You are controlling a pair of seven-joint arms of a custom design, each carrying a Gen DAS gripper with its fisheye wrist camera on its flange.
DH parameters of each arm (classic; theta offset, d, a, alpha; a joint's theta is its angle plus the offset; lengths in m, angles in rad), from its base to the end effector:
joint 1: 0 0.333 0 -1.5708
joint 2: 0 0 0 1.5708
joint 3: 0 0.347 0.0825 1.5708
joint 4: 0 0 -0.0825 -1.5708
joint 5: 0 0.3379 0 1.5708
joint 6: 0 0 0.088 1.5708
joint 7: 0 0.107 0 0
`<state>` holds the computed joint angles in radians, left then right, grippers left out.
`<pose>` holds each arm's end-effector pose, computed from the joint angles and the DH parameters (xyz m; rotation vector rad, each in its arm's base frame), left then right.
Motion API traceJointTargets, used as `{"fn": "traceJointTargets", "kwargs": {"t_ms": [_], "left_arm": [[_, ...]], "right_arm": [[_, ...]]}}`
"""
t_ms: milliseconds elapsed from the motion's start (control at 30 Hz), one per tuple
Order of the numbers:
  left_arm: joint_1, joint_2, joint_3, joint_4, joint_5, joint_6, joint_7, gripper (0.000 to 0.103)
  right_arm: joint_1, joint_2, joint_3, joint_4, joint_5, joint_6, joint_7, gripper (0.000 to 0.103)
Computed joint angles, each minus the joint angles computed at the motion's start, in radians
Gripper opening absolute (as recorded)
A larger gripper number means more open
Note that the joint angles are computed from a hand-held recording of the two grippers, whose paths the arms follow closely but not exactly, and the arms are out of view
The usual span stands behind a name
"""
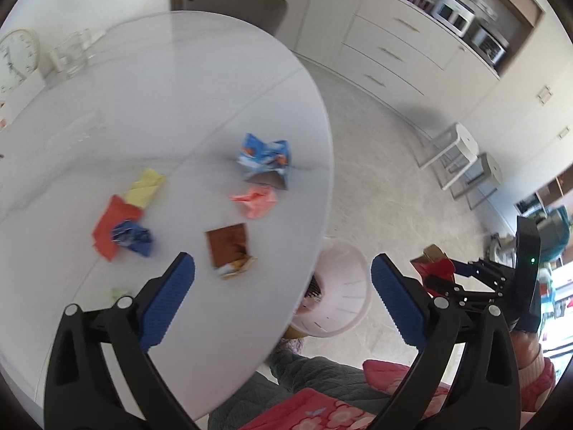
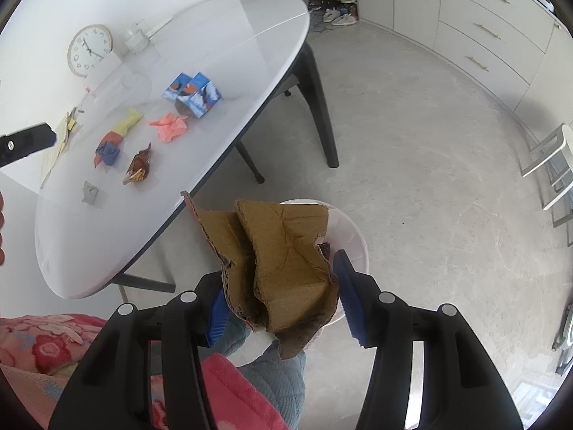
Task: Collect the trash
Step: 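Drop the red paper into the bin with the left gripper while the right carries the brown bag, then grasp the green crumpled paper with the left gripper while the right grasps the blue crumpled wrapper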
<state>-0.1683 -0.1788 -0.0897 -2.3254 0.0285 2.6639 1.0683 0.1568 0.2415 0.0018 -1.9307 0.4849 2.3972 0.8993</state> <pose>0.4607 -0.1249 0.5245 -2.2088 1.7696 -0.6668 0.5905 0.0980 0.4431 -2.3396 1.3770 -0.0066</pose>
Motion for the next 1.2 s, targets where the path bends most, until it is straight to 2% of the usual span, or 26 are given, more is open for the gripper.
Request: {"fn": "traceJointTargets", "kwargs": {"t_ms": [33,100,167,267,367,533,900,1200], "left_arm": [[0.011,-0.015,0.003,-0.014,0.014,0.000,-0.012,0.095],[0.025,-0.033,0.013,-0.029,0.028,-0.009,-0.021,0.095],[0.036,-0.049,0.027,-0.044,0.034,-0.020,-0.028,0.095],[0.043,-0.064,0.049,-0.065,0.021,-0.023,-0.018,0.095],[0.054,-0.087,0.062,-0.089,0.025,-0.022,-0.011,0.095],[0.075,-0.125,0.082,-0.116,0.049,-0.020,-0.007,0.095],[0.110,-0.184,0.120,-0.179,0.081,-0.031,-0.012,0.095],[0.114,-0.215,0.143,-0.223,0.082,-0.031,0.000,0.095]], "right_arm": [[0.004,0.004,0.000,0.001,-0.008,-0.003,0.007,0.057],[0.019,0.007,-0.002,-0.003,-0.031,0.011,0.032,0.067],[0.041,0.001,-0.008,-0.021,-0.071,0.056,0.077,0.083],[0.046,-0.001,-0.001,-0.017,-0.070,0.076,0.099,0.092],[0.056,-0.006,0.005,-0.006,-0.071,0.098,0.122,0.096],[0.076,-0.011,0.015,0.015,-0.085,0.123,0.147,0.100],[0.119,0.003,0.033,0.055,-0.115,0.108,0.160,0.100],[0.146,0.019,0.041,0.087,-0.131,0.090,0.159,0.100]]}}
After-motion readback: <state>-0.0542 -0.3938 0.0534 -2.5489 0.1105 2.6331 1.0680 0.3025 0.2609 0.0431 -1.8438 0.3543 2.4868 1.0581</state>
